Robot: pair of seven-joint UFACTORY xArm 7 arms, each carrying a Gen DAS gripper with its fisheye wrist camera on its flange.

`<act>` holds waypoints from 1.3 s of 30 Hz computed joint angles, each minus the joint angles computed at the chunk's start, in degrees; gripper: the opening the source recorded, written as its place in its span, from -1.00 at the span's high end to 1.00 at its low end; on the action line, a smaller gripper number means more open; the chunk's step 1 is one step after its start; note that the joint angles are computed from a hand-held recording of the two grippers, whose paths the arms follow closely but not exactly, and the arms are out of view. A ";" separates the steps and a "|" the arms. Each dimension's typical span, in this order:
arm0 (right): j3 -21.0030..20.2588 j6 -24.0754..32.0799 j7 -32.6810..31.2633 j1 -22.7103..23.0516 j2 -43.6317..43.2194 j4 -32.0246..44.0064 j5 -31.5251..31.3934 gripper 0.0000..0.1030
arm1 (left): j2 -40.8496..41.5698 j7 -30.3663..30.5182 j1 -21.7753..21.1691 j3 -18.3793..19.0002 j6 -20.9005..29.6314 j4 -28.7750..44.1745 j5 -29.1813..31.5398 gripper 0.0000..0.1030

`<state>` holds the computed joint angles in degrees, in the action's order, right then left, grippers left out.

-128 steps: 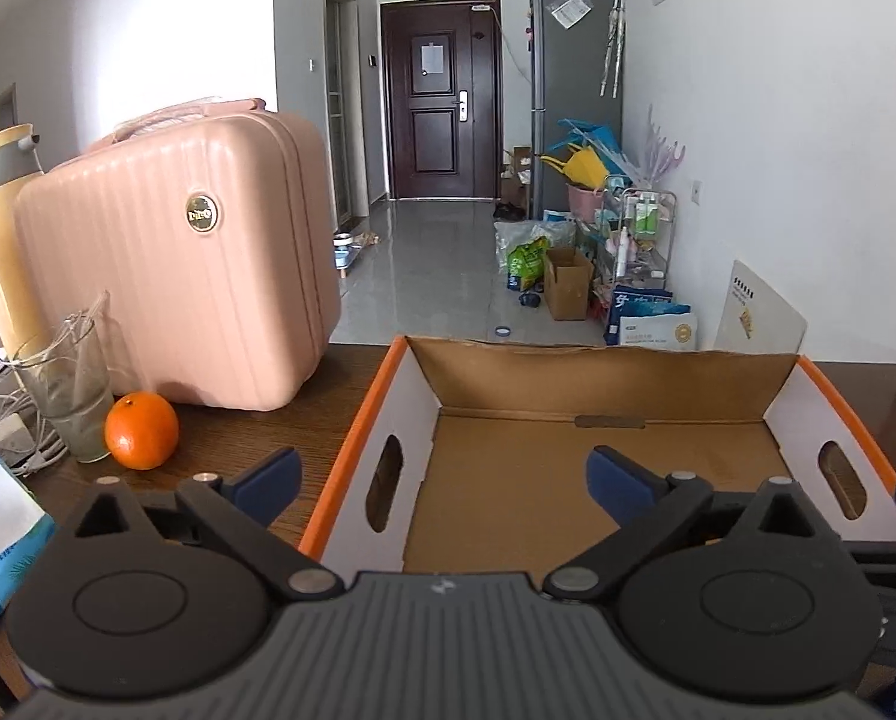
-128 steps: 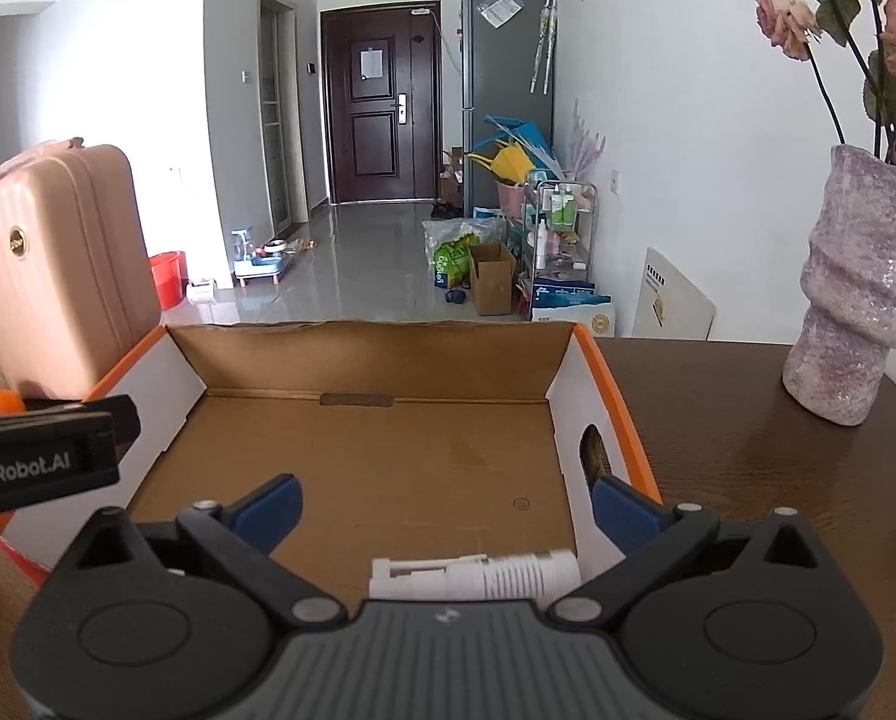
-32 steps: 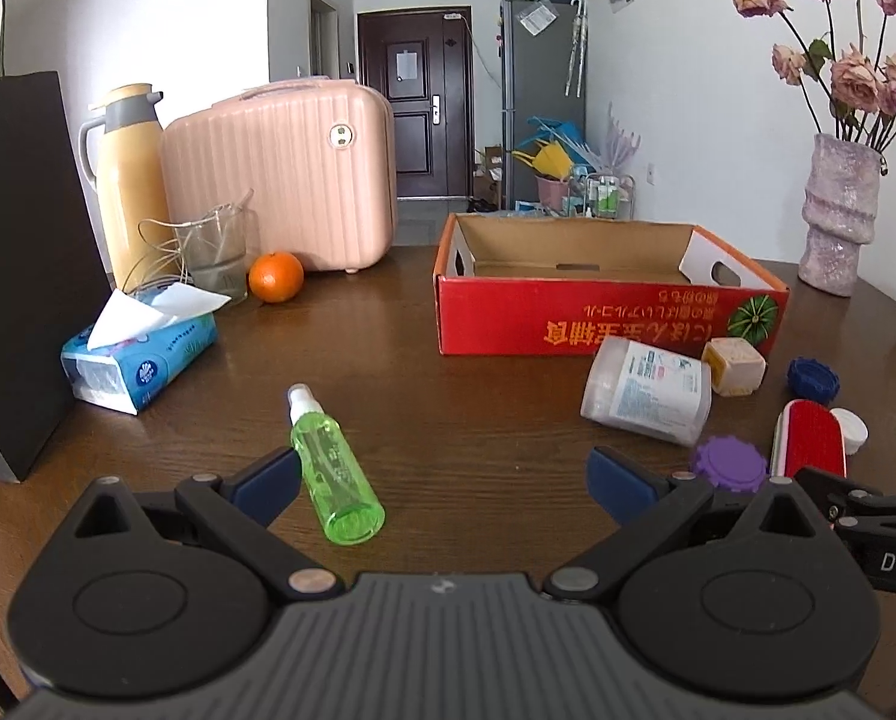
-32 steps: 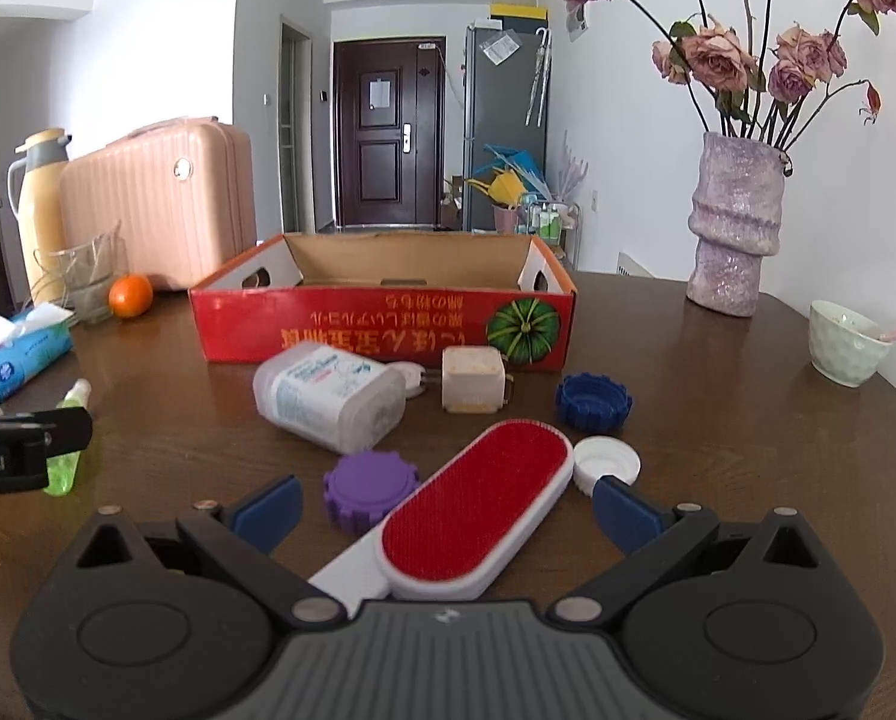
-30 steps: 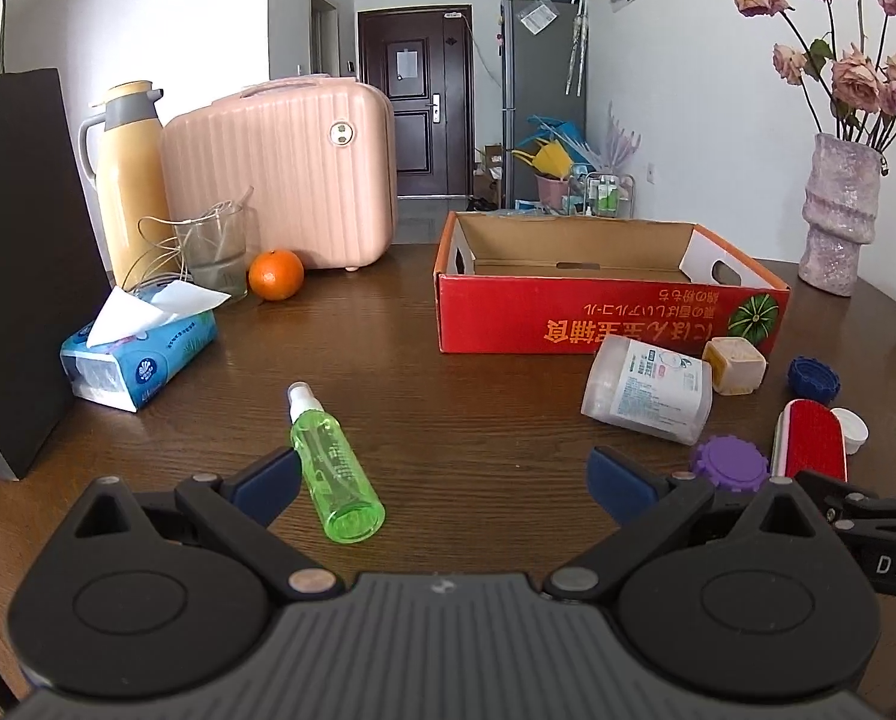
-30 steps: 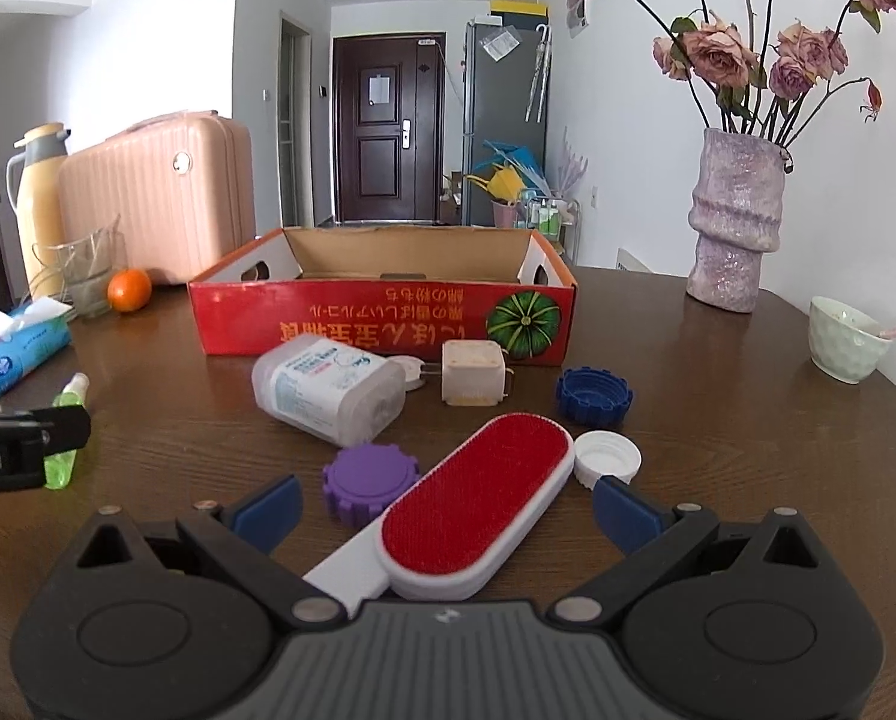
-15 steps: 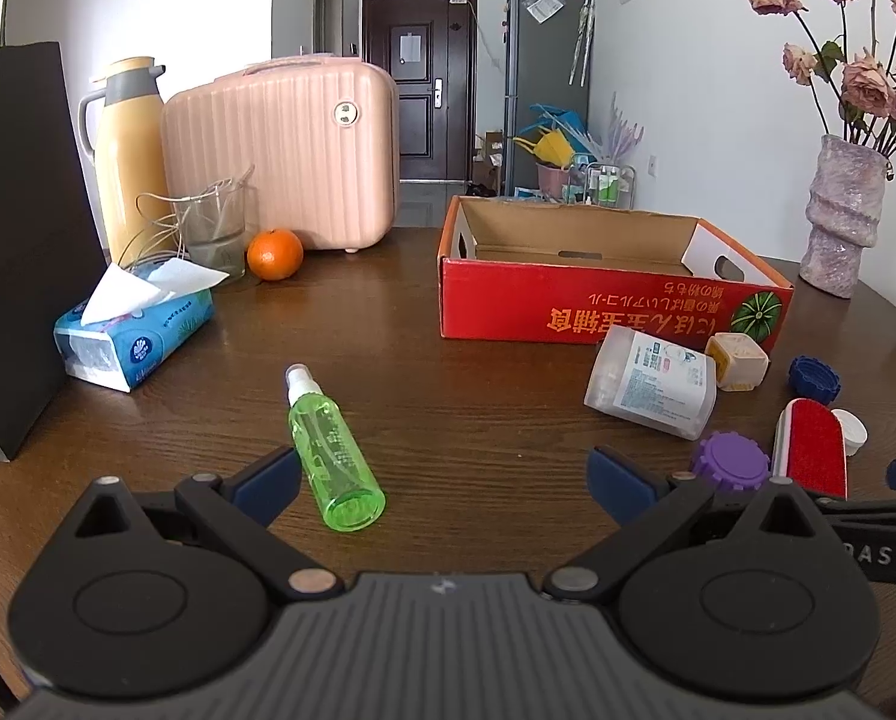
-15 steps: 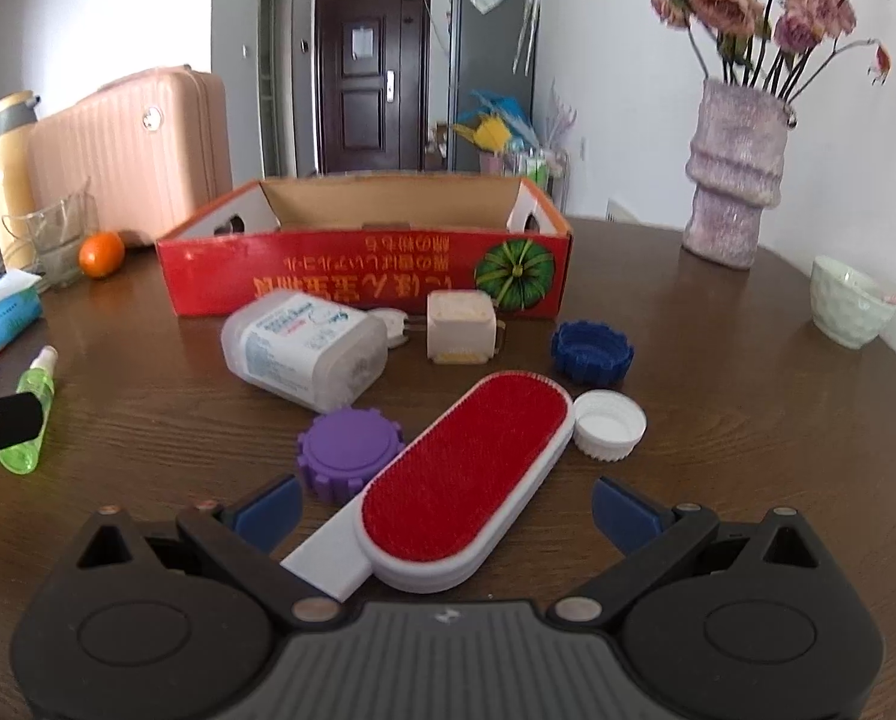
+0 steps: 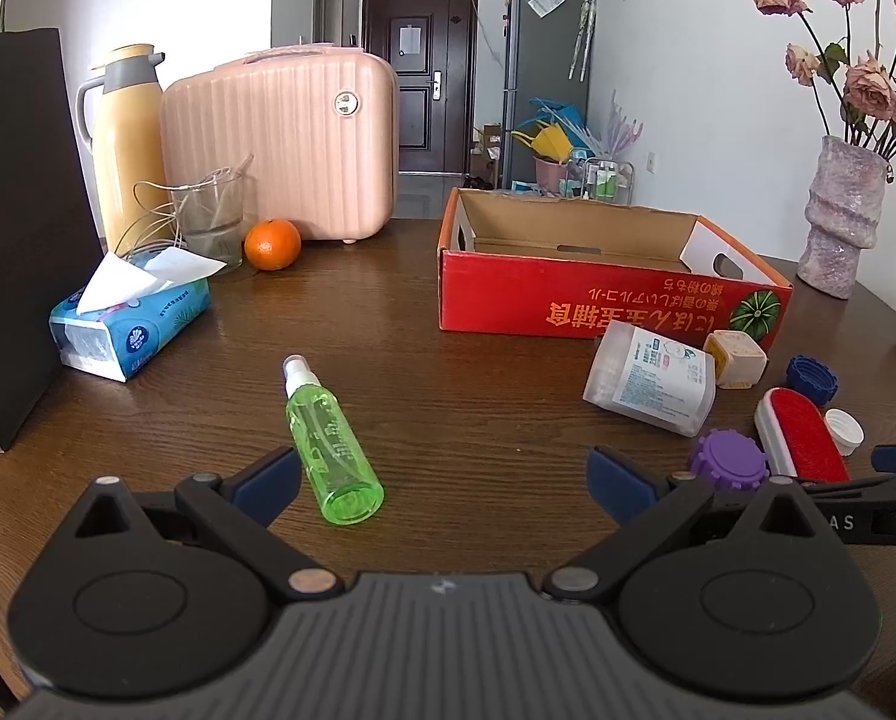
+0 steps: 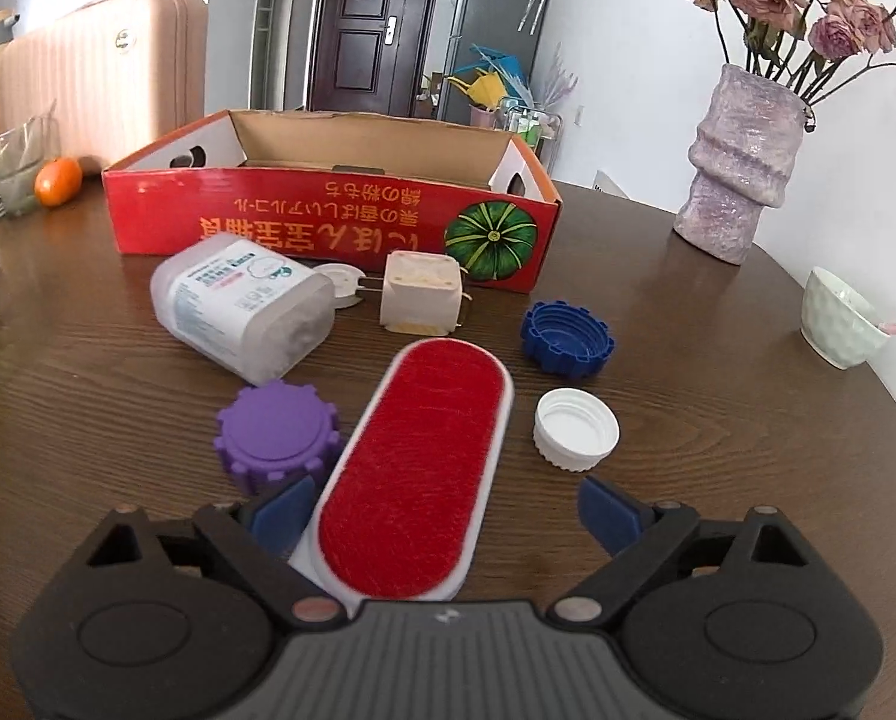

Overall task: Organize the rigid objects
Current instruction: 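Close the right gripper on the red lint brush handle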

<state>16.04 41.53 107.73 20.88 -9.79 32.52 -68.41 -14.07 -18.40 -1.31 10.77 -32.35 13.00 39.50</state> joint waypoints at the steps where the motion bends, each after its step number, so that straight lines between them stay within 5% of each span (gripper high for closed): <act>1: -0.43 -1.04 0.13 -0.33 0.32 0.02 -0.45 -0.68 | -0.03 0.09 0.04 -0.08 0.02 -0.01 -0.12 -1.00; 12: -1.67 -6.34 10.74 -1.90 -0.35 -2.53 -9.03 -0.60 | 0.19 1.33 -0.42 -0.82 1.08 0.00 -1.86 -1.00; 19: -1.92 -9.66 13.73 -2.85 -2.02 -3.94 -12.78 -0.07 | 0.25 2.71 -0.73 -1.31 1.47 -0.12 -3.75 -1.00; 32: -0.57 -8.09 18.82 -1.98 -7.19 -6.74 -16.81 -0.06 | 1.47 6.55 -0.80 -3.93 0.91 -0.28 -10.42 -1.00; 39: -0.51 -8.79 21.05 -2.41 -10.43 -8.58 -18.37 -0.06 | 2.20 5.48 -1.63 -3.33 -0.02 0.16 -7.54 -1.00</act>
<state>15.54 32.74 128.78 18.47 -20.22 23.94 -86.78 -11.87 -12.92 -2.94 7.44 -32.37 13.16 31.96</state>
